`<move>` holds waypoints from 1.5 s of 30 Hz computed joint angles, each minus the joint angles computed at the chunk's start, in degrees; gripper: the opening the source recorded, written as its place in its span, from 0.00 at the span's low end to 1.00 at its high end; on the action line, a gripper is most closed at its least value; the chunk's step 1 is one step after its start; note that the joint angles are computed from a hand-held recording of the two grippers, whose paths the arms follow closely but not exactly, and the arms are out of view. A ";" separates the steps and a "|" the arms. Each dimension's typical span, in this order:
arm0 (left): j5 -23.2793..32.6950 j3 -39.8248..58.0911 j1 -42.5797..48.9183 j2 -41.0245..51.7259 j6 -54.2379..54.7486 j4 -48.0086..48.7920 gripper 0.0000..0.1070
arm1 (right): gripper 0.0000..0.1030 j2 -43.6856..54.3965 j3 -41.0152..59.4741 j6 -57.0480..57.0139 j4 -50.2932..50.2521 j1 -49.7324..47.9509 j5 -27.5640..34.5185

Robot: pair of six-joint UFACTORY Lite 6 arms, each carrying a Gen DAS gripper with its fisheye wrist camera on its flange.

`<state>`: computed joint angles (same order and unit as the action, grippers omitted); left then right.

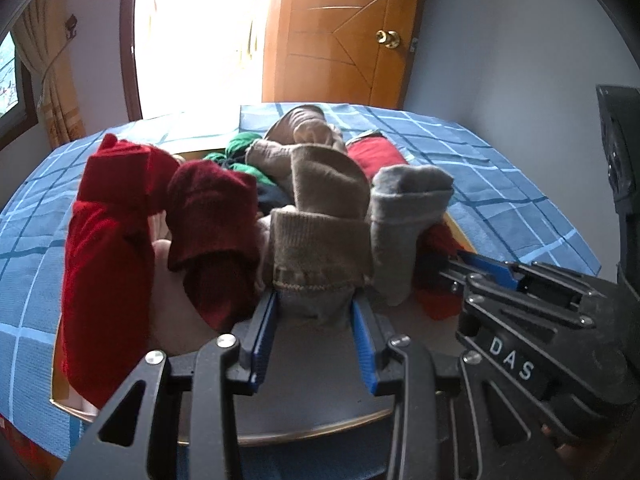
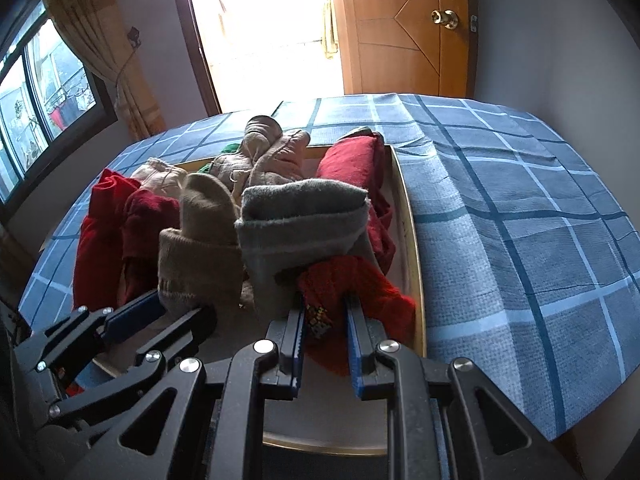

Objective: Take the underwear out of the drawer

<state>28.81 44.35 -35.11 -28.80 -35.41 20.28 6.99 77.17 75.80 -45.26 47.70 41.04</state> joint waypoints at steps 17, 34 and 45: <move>3.59 -5.66 -2.70 -6.67 -10.11 4.66 0.78 | 0.46 -1.53 -3.33 4.48 -4.91 2.51 -2.23; 34.51 -8.40 -30.99 -24.55 -37.85 29.09 0.96 | 0.67 -9.30 -8.49 18.94 -12.43 12.67 1.59; 60.08 -5.92 -57.08 -25.23 -51.55 37.23 0.96 | 0.67 -12.79 -10.14 29.01 -21.04 24.16 14.67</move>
